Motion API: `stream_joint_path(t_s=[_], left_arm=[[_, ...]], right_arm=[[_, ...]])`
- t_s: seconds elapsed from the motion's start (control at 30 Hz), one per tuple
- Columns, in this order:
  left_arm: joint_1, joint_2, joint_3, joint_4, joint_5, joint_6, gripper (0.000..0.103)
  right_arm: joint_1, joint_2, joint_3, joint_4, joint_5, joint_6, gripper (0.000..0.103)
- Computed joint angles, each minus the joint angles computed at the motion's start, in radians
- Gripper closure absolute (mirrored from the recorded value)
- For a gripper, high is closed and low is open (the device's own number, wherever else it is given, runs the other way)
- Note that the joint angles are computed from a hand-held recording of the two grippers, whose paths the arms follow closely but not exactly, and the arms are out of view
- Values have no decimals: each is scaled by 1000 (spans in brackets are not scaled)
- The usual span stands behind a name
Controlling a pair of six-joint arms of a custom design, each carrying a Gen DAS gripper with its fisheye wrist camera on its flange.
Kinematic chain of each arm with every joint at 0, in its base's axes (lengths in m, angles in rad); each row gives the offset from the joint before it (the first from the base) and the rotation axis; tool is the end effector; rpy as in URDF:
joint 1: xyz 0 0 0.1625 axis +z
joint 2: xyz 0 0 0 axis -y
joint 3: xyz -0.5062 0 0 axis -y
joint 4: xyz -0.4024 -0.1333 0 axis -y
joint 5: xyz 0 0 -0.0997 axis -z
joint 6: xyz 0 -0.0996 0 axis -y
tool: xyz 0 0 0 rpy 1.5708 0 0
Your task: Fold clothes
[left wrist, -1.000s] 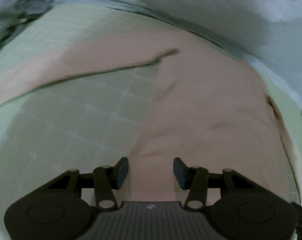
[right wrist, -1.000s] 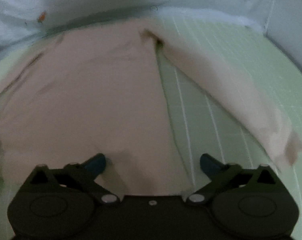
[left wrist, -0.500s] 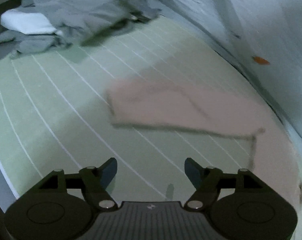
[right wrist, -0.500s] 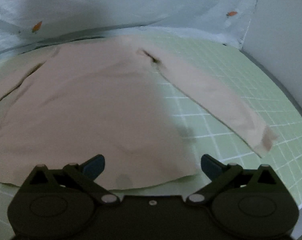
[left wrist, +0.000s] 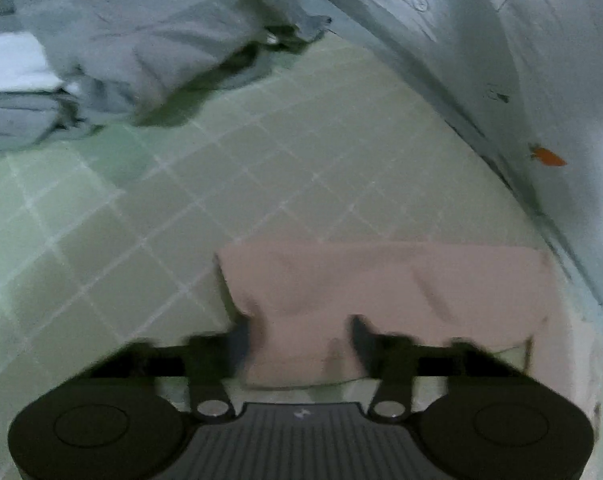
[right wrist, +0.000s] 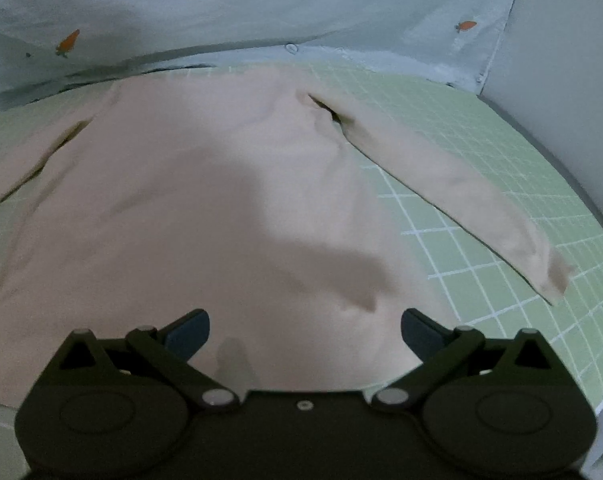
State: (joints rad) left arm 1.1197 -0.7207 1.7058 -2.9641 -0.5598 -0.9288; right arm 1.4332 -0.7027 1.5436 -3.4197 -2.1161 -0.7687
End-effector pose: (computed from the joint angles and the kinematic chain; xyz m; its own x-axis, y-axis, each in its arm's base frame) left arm -0.1159 -0.7386 0.1522 -0.6944 -0.7042 -0.1478 -0.2606 0.4376 -0.8606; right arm -0.0261 -0.7836 0.2286 -0.6164 0.0292 0.7869 -0.4943 0.7635 -0.4156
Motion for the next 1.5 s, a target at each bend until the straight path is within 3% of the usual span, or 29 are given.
stream_joint_path(t_s=[0.07,0.2,0.3,0.4,0.5,0.6,0.63,0.67,0.73,0.83,0.9,1.07,1.2,1.4,1.5], left_arm=[[1,4,-6,-13,-21,11,97],[-34,53,-42,-153,-27,185,98],[-68,106,-121,-204,-74,310,98],[-109,176,-234,-228,-160,496,98],[-141,252,-359,-205,-320,639,98],[-166,331,-476,-137,-413,720,88],[-173,353,-509,-98,-423,728,73],[-179,367,-527,-61,-409,725,58],[-193,389,-547,12,-353,701,45],[-202,394,-533,100,-249,608,35],[-195,390,-538,252,-181,459,35],[-173,381,-571,586,-135,145,35],[-166,371,-574,718,-127,23,31],[-144,377,-613,847,-130,-103,28],[-140,390,-635,865,-126,-106,19]], right_arm=[[3,1,-1,0,-11,-5,0],[0,-7,-5,9,-26,10,0],[-11,-20,-15,35,-23,7,0],[-28,-45,-9,48,5,0,0],[-50,-75,5,64,28,7,0],[-70,-96,6,81,44,16,0],[-76,-101,3,86,48,24,0],[-83,-105,-1,92,52,32,0],[-93,-114,-4,101,62,40,0],[-106,-125,0,112,83,11,0],[-112,-132,3,125,91,-11,0],[-113,-125,-39,111,135,-14,0],[-102,-106,-89,160,201,-17,0],[-77,-66,-139,302,288,-157,2],[-67,-41,-176,371,306,-222,6]])
